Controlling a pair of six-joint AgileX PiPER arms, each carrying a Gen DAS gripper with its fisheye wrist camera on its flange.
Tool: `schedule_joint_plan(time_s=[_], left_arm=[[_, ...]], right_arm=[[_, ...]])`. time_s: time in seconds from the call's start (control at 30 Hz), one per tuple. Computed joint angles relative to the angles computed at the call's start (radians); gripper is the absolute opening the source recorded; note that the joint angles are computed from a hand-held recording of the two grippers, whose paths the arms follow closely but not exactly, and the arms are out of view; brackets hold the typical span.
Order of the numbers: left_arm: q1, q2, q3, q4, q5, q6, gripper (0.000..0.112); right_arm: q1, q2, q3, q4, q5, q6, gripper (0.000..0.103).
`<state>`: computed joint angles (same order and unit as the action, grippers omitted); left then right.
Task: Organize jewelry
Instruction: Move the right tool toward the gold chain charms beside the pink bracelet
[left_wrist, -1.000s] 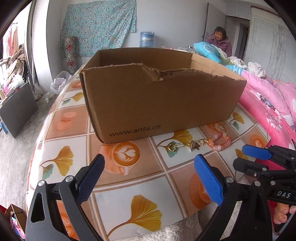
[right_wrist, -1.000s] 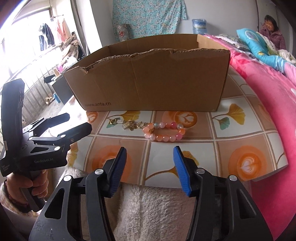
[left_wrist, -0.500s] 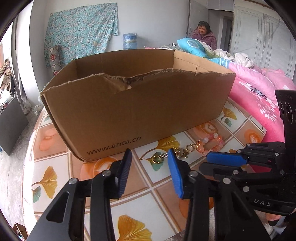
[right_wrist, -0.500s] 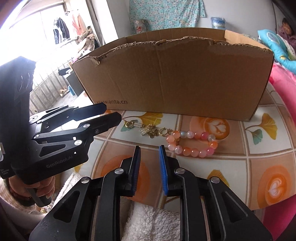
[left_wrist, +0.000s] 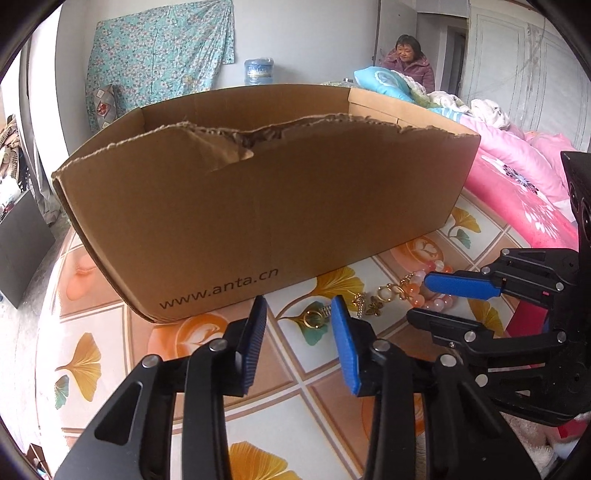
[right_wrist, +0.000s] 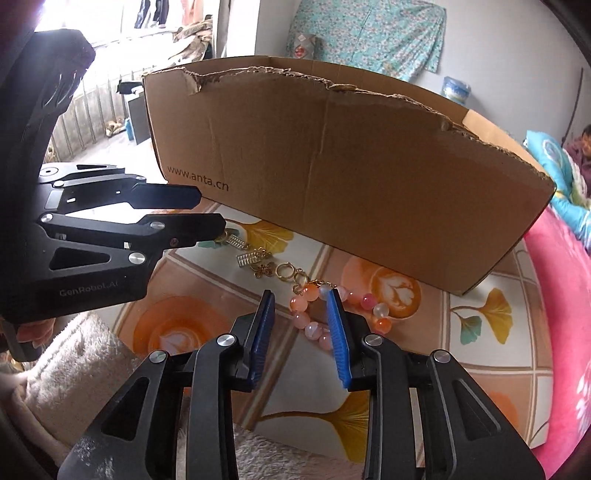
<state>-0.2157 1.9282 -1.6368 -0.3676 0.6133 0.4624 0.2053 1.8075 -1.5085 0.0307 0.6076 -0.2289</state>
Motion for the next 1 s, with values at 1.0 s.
schedule_joint_plan(time_s=[1.0], left_arm=[[-0.001, 0.008, -0.011, 0.012, 0.017, 0.014, 0.031]], right_arm=[[-0.114, -0.054, 0.016, 0.371, 0.056, -0.053, 0.028]])
